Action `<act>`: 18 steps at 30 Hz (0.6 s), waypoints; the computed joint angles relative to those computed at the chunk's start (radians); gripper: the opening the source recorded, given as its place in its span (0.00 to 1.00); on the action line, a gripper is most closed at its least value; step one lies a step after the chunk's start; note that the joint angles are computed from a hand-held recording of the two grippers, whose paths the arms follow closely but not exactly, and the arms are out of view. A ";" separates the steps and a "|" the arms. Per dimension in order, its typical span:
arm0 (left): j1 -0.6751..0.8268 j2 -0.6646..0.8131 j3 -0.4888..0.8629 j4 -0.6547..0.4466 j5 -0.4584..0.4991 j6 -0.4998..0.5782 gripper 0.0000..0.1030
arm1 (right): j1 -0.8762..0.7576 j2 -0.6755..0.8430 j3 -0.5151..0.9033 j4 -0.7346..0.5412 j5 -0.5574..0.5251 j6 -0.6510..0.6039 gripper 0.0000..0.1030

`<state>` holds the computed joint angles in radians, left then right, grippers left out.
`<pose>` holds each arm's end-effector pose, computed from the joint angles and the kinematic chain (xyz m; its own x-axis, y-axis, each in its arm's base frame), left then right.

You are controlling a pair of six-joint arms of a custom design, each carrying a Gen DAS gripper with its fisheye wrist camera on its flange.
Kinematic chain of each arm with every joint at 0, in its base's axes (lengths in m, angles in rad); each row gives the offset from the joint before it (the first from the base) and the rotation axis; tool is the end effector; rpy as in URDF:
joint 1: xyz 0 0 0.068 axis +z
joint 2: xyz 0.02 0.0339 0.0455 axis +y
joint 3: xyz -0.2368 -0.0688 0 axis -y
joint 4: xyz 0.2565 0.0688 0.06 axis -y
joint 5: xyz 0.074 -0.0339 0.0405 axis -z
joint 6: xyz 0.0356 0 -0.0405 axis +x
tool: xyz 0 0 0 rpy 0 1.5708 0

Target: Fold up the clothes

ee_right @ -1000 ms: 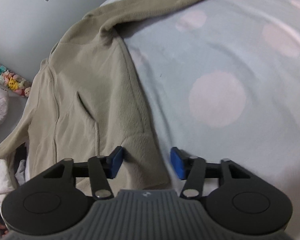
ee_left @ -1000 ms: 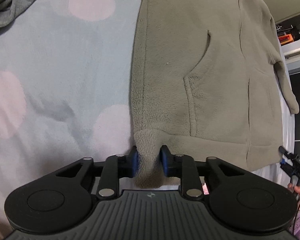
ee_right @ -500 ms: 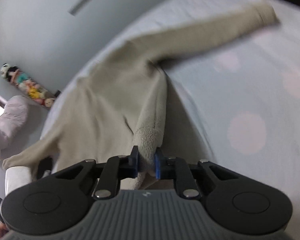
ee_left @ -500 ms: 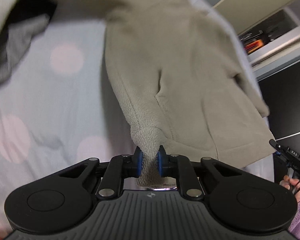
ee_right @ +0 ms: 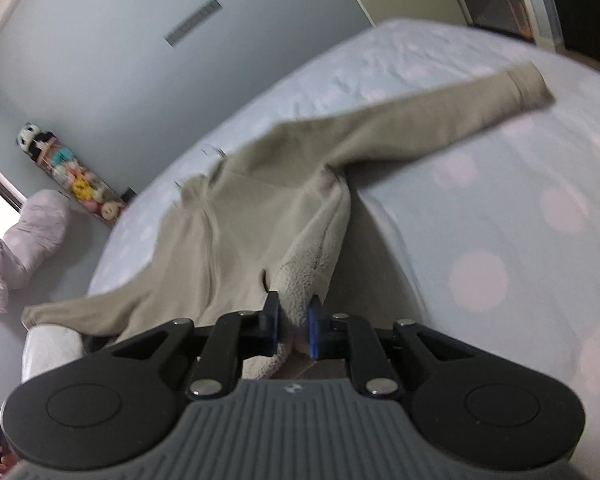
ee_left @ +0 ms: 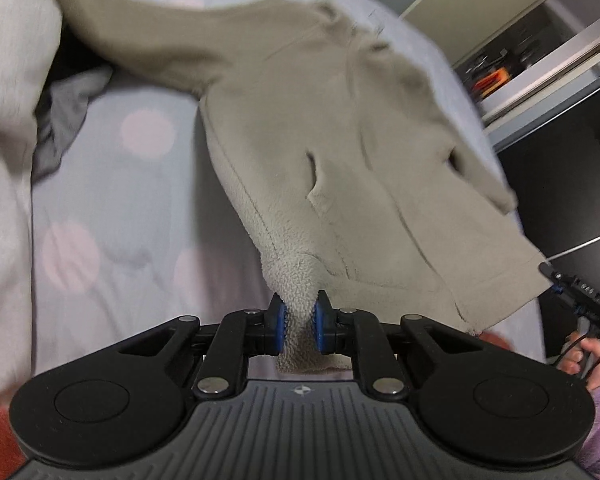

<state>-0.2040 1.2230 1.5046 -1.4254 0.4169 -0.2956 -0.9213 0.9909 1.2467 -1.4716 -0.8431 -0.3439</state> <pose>0.2058 -0.0573 0.3681 -0.9545 -0.0745 -0.2888 0.0746 0.8778 -0.4732 0.1162 -0.1091 0.3429 -0.6596 0.4977 -0.5633 0.1597 0.8251 0.5420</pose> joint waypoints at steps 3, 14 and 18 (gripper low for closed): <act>-0.028 0.020 -0.083 0.027 -0.033 -0.005 0.12 | 0.058 -0.038 -0.100 0.061 0.073 0.044 0.15; -0.023 0.170 -0.049 -0.039 -0.126 0.060 0.19 | 0.106 0.008 -0.141 0.115 0.224 0.027 0.39; 0.033 0.230 0.120 -0.091 -0.138 0.121 0.20 | 0.141 0.092 -0.044 0.149 0.259 0.050 0.39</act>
<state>-0.1709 1.4530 1.6246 -1.5169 0.2788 -0.1741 -0.7802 1.0829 1.2028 -1.3223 -0.5836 -0.2940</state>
